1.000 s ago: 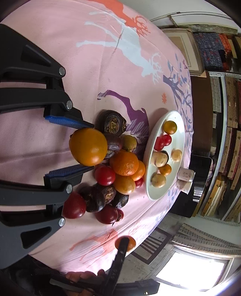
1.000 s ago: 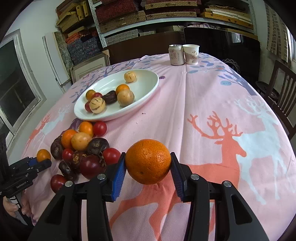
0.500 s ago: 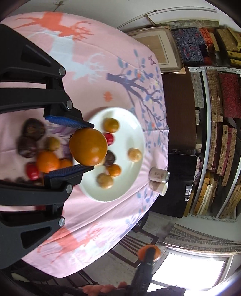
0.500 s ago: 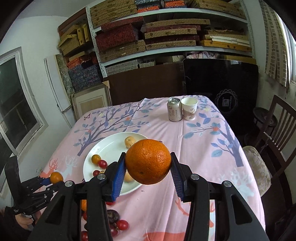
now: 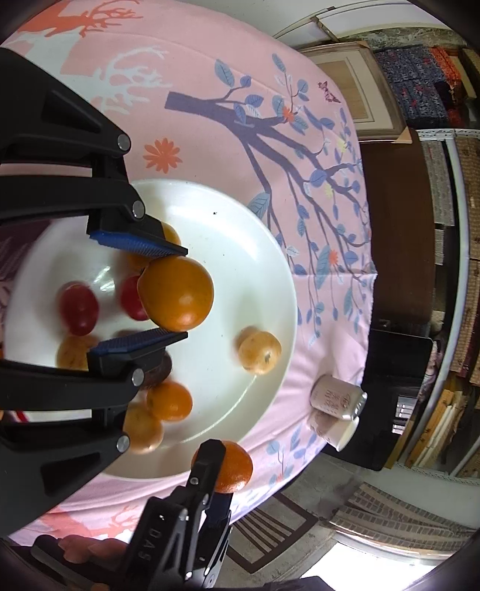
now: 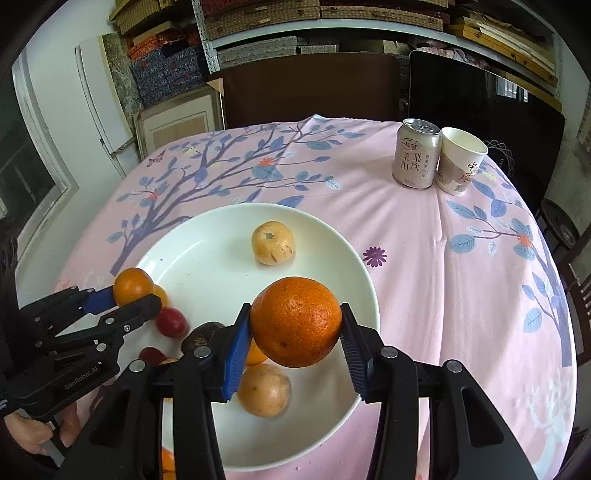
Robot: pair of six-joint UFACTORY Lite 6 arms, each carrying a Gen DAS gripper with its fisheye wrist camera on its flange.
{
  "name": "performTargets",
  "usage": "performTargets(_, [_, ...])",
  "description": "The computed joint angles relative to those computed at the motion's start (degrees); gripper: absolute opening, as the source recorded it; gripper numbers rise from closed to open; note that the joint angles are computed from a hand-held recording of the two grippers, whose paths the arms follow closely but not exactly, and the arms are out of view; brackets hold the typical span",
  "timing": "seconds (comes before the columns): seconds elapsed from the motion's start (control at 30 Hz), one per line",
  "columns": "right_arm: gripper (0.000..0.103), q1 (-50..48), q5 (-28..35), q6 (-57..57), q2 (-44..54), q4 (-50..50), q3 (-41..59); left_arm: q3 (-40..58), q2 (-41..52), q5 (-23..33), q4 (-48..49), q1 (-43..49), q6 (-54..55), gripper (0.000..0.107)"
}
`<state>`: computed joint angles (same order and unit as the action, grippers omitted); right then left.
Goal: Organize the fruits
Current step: 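Carry both held fruits onto the white plate and open both tools, then grasp a large red tomato with the left tool while the right tool grasps a dark red fruit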
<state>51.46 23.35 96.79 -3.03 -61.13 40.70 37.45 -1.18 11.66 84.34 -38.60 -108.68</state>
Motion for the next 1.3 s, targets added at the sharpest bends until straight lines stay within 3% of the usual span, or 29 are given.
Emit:
performTargets(0.1, [0.055,1.71,3.39,7.08,-0.62,-6.96,-1.51,0.61,0.90,0.80,7.18,0.14,-6.87,0.061])
performTargets(0.27, [0.056,6.16,9.76,8.97,-7.24,-7.72,-4.95,-2.89,-4.48,3.31,9.56,-2.15,-10.38,0.063])
performTargets(0.43, [0.056,15.75,19.31,9.49,-13.57,-4.58,-6.90,-9.38,-15.90,8.66,-0.74,-8.16,-2.93,0.066])
performTargets(0.63, [0.056,30.75,32.43,13.10,-16.70,-1.12,-6.78,-16.60,-30.19,23.08,-14.50,-24.36,4.45,0.070])
performTargets(0.8, [0.056,40.73,40.04,16.67,-16.14,1.76,-5.84,-20.06,-35.63,38.56,-20.90,-44.34,-0.57,0.072])
performTargets(1.03, [0.056,51.34,45.84,22.58,-14.70,6.67,-6.06,-19.23,-26.89,50.30,-27.03,-69.54,-15.51,0.072])
performTargets(1.13, [0.056,55.72,47.63,25.84,-14.47,8.96,-6.90,-16.50,-18.80,51.75,-29.75,-78.81,-21.69,0.072])
performTargets(1.3, [0.059,67.43,50.07,39.63,-17.02,13.55,-13.18,-9.61,-4.02,49.43,-33.03,-88.70,-27.46,0.072])
